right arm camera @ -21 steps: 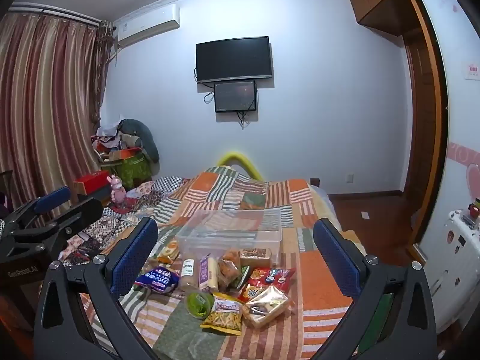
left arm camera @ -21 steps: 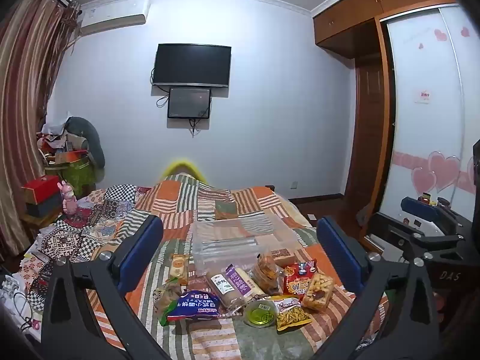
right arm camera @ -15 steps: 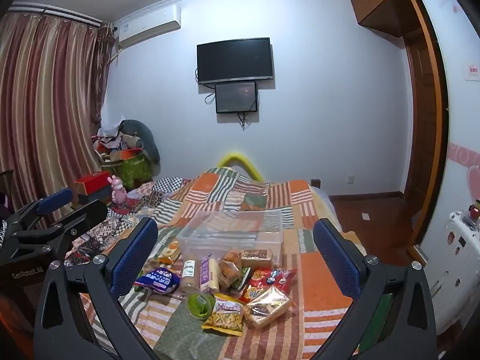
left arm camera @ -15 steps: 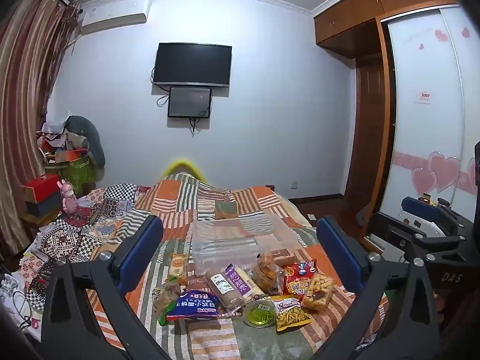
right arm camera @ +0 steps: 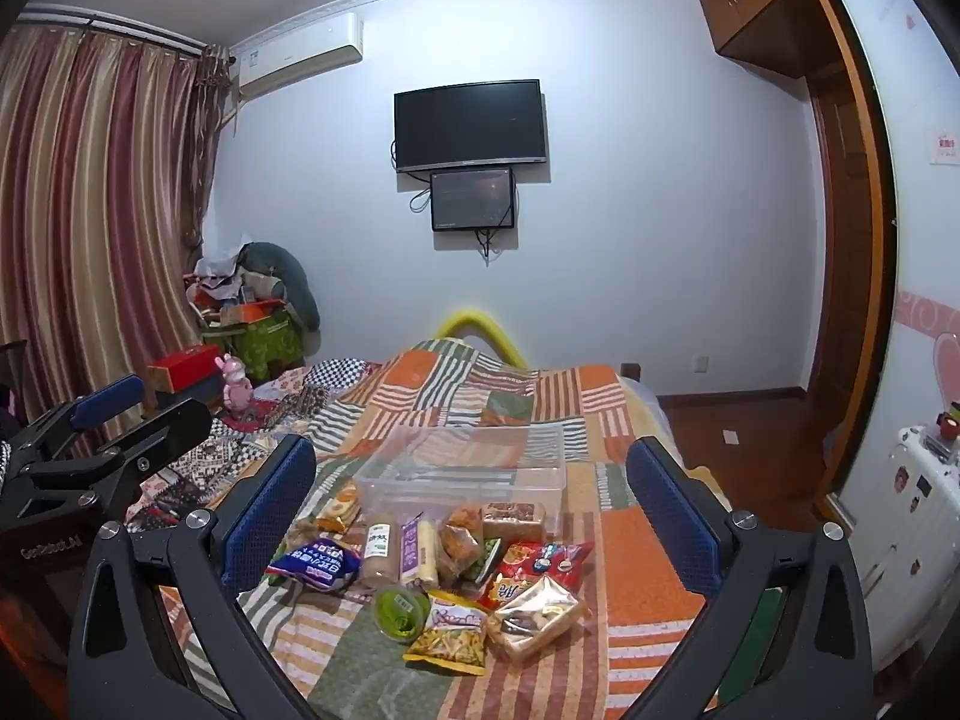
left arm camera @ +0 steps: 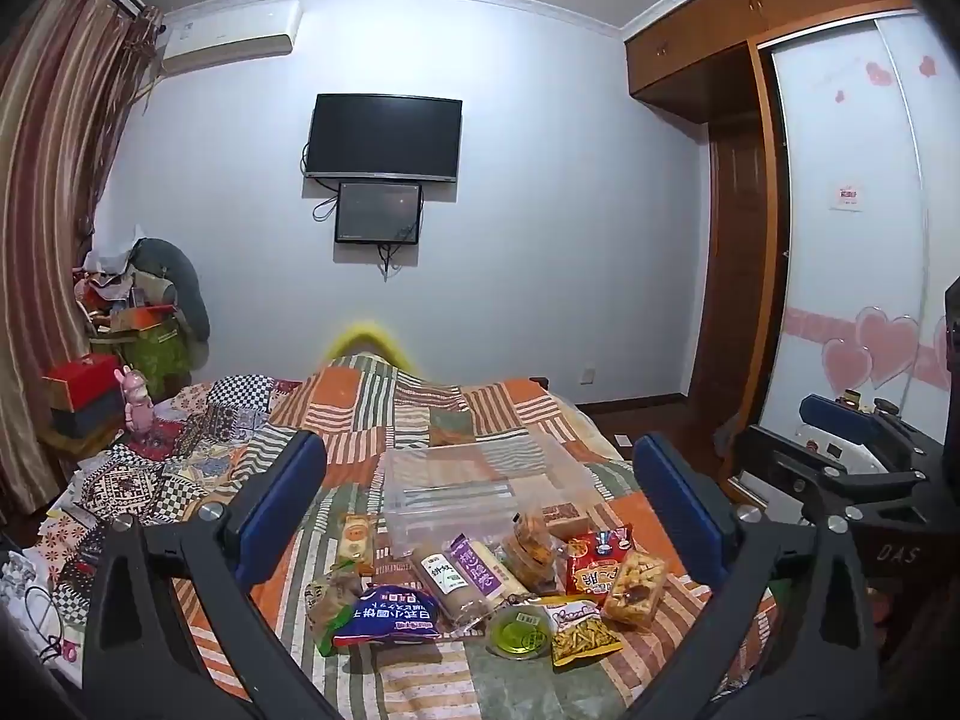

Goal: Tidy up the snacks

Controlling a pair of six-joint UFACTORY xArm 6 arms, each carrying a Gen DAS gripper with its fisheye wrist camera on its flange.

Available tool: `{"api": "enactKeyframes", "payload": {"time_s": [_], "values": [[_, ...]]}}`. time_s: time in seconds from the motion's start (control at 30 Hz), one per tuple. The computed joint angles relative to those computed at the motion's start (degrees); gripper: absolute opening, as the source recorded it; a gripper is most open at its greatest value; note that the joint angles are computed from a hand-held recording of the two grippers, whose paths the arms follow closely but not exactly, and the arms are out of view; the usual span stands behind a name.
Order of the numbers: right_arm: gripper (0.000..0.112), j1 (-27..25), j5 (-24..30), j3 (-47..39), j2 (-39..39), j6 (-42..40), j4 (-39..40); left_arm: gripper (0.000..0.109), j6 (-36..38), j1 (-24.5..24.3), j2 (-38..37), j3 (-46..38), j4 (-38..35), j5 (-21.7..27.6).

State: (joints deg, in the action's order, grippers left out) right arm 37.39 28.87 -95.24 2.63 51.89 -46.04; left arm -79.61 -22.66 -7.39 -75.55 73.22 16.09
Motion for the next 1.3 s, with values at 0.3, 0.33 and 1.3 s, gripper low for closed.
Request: {"api": "enactKeyframes", "payload": {"time_s": [0.3,0.33,1.3], "values": [[0.103,-0.05,0.0,-0.16,0.06,0.0,0.06,0.103,0.23,0.06,0.63,-0.47,-0.37,-0.58],[0.103,-0.06,0.01,-0.22,0.07,-0.1,0.17,0.103,0.03,0.04,0.66,-0.46,-0.22,-0.67],[0.103,-0.29,-0.82,0.35,-0.53,0.89,-0.57,0.103,-2.23,-0.4,0.41,-0.34,2.32,0.34]]}}
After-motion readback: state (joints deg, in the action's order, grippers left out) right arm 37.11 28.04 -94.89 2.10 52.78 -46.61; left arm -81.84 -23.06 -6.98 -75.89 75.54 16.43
